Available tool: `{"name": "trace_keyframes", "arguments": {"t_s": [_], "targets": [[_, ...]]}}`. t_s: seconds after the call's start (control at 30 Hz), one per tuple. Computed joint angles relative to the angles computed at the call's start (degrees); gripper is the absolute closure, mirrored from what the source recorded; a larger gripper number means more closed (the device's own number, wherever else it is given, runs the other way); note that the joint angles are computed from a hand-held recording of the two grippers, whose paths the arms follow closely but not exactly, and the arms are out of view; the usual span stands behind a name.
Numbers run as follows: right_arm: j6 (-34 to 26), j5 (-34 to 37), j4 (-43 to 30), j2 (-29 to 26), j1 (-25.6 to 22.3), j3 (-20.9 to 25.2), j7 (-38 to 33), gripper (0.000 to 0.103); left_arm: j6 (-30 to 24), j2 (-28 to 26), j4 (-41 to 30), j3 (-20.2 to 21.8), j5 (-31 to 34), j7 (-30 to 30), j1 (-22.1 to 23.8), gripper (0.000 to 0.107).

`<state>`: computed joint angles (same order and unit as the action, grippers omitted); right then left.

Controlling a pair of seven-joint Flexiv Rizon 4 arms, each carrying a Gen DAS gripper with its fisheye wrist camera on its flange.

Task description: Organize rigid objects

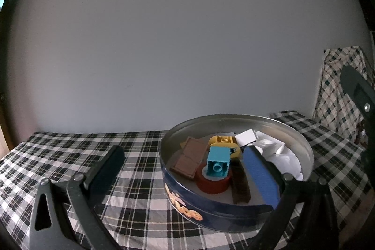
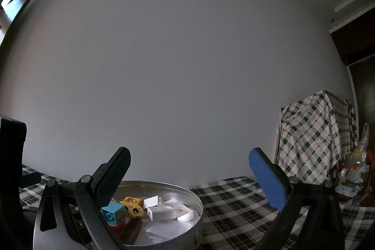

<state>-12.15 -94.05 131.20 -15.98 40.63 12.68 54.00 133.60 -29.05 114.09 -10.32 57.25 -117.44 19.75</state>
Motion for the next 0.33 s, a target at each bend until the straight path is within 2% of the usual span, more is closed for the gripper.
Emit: {"name": "trace_keyframes", "arguments": {"t_s": [0.33], "targets": [[-0.4,2.3,-0.2,0.3,0.1,0.3,0.5,0.001,-1.7,0.3,-0.9,-0.9,2.4,-3.2,0.8,0.004]]}}
